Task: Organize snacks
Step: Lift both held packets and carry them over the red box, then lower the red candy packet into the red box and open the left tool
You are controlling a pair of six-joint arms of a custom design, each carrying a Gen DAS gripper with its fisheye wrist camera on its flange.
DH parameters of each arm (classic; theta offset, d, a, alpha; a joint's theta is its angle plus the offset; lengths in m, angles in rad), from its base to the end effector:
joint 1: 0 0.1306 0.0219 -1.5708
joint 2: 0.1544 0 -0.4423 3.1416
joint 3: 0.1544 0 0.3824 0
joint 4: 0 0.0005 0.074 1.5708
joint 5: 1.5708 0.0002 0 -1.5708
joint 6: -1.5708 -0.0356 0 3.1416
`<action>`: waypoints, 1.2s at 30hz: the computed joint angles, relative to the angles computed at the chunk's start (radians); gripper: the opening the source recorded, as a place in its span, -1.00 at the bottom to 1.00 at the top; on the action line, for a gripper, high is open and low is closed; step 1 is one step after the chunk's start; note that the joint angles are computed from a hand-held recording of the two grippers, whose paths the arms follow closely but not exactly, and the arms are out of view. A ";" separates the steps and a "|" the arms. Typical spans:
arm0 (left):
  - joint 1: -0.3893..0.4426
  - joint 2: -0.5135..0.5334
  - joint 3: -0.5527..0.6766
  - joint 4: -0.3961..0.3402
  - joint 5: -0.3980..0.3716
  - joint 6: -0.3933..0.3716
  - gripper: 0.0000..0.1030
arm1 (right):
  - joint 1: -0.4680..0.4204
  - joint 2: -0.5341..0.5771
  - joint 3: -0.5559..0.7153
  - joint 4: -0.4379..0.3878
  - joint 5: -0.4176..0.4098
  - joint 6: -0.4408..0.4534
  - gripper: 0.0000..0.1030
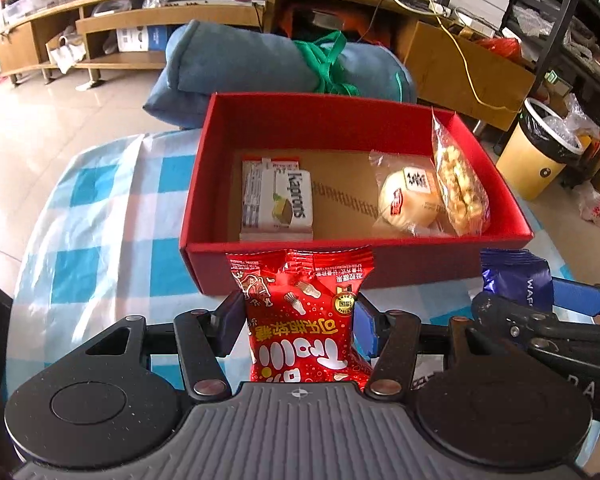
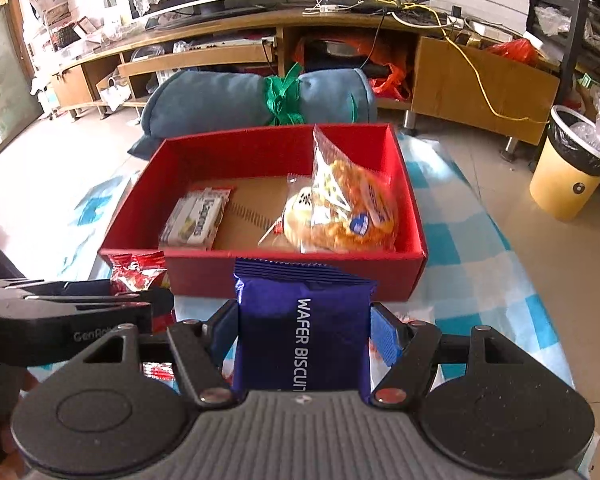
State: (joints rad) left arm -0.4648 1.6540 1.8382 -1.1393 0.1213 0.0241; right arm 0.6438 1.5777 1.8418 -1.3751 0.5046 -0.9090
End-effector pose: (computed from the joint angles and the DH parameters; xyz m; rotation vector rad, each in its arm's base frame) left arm 0.5028 -0.2575 0.5411 0.6057 2.4787 -0.3467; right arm 0.4174 0.2911 0.5727 0.4741 2.4274 -0.0492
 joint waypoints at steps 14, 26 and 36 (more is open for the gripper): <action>-0.005 0.050 0.097 0.015 -0.025 0.030 0.23 | -0.062 0.033 0.055 0.040 0.006 0.071 0.23; -0.013 0.099 0.179 0.012 -0.046 0.033 0.23 | -0.100 0.070 0.101 0.061 -0.003 0.118 0.24; -0.022 0.162 0.262 0.001 -0.086 0.026 0.23 | -0.141 0.103 0.131 0.079 -0.022 0.149 0.24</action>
